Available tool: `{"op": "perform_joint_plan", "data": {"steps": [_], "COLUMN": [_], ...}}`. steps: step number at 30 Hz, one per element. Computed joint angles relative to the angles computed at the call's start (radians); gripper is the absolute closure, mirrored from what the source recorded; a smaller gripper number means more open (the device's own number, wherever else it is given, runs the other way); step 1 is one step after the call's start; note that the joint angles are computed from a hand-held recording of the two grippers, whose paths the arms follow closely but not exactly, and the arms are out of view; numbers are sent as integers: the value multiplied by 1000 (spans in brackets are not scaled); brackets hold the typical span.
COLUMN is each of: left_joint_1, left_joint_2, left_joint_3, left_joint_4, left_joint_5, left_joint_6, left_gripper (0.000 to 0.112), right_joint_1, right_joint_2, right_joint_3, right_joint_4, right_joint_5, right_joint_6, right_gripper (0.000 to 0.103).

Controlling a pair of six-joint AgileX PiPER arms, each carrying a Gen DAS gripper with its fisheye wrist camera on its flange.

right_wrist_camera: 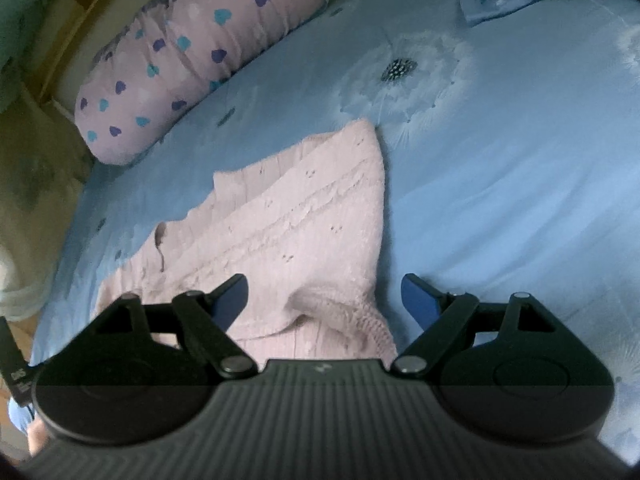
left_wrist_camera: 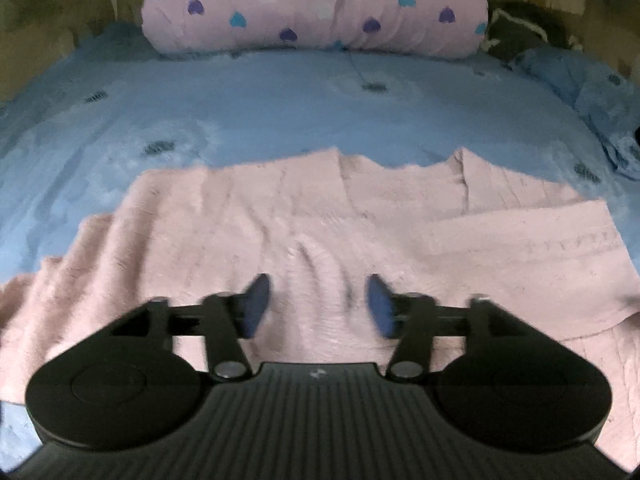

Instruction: Fold small clothes

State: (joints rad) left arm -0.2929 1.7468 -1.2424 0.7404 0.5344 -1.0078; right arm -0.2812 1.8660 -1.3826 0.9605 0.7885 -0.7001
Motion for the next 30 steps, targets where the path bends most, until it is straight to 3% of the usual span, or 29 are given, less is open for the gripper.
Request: {"op": "perform_joint_plan", "data": {"steps": [6,9,11,12,17,19,22,24,26,30], "left_joint_1": [32,-1,-22,-17,53,54,49,49,70,76], "left_joint_2": [-49,-4,48,69,81,67,37,-7,-40,-28], "left_joint_3": [24,-4,-43,-56,-31,-13,-1,26,39,20], "left_joint_4": [-92,54,136,132,-50,-66,-45,77,103,181], "left_joint_5": [-89,-48,19,28,-99,-133,-143,-161,-177,-63], "left_joint_6": [117,-3,-82,-89,1,34,22,-111,-159,-211], "left_gripper": [35,35,40,48,74,98,100,101,101,101], "right_joint_1": [11,25,33,37,36,33,36,39,43,54], "right_joint_2": [-2,-4,-9,-12,-24,-22,-20,-22,-28,-31], "right_joint_3": [0,6,14,16,25,22,20,24,31,38], "right_joint_4": [-13,-37,-50,-56,-46,-45,-56,-57,-57,-68], "right_joint_5": [-11,-21,-30,-37,-58,-60,-70,-76,-86,-103], "right_joint_6": [-1,2,-3,-6,-27,-20,-1,-2,-5,-12], "right_gripper": [18,18,18,19,19,19,19,19,19,19]}}
